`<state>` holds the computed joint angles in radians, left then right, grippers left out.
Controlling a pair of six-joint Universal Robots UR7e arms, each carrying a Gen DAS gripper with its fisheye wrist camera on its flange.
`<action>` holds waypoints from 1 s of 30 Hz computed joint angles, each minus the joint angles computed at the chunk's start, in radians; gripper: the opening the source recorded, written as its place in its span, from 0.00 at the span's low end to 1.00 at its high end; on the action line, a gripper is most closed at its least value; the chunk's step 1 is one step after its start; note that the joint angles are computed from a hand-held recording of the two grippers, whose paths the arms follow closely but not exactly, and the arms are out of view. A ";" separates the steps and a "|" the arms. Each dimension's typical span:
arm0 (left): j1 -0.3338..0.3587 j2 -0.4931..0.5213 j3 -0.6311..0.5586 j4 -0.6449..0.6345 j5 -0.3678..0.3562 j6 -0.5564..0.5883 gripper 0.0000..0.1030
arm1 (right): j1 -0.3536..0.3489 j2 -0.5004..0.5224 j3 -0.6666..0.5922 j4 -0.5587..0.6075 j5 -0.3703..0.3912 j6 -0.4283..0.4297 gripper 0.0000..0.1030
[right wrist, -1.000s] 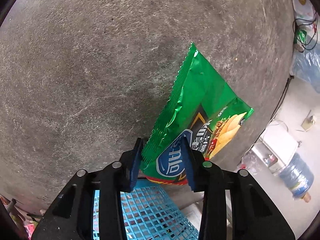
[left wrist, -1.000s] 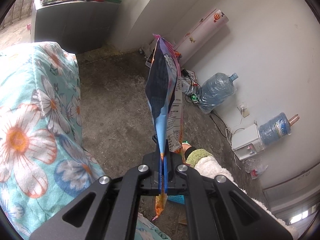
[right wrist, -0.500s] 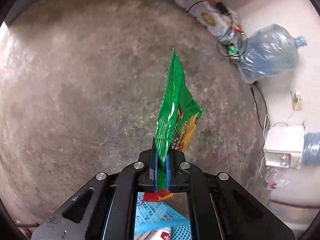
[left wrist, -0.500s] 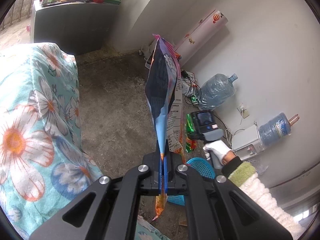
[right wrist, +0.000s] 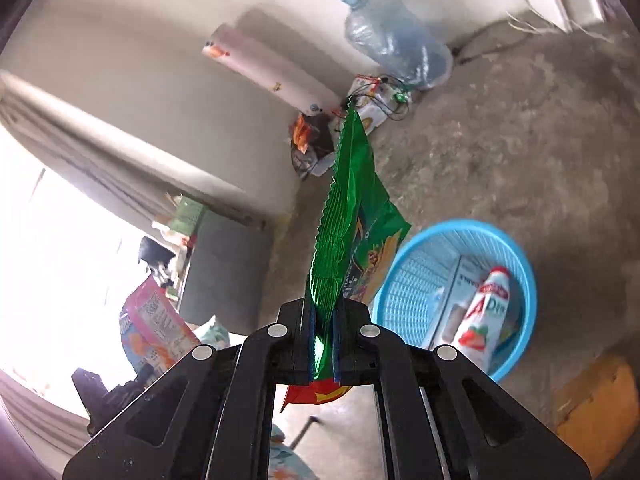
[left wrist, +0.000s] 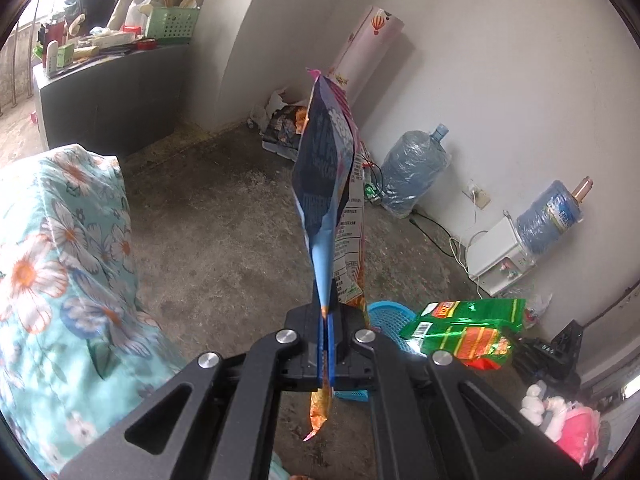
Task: Collect trash
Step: 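Drop the green bag into the wastebasket with the right tool while the left tool drops the purple bag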
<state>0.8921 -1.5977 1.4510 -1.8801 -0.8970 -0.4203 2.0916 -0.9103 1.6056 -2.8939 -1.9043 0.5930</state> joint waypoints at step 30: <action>0.261 0.502 -0.046 0.076 -0.564 -0.535 0.23 | -0.165 -0.107 0.496 -0.480 0.111 0.275 0.58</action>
<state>1.1530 -1.0961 1.4049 -1.8042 -1.4611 -0.9552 1.9265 -1.0174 2.1014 -3.3741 -1.7938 0.8676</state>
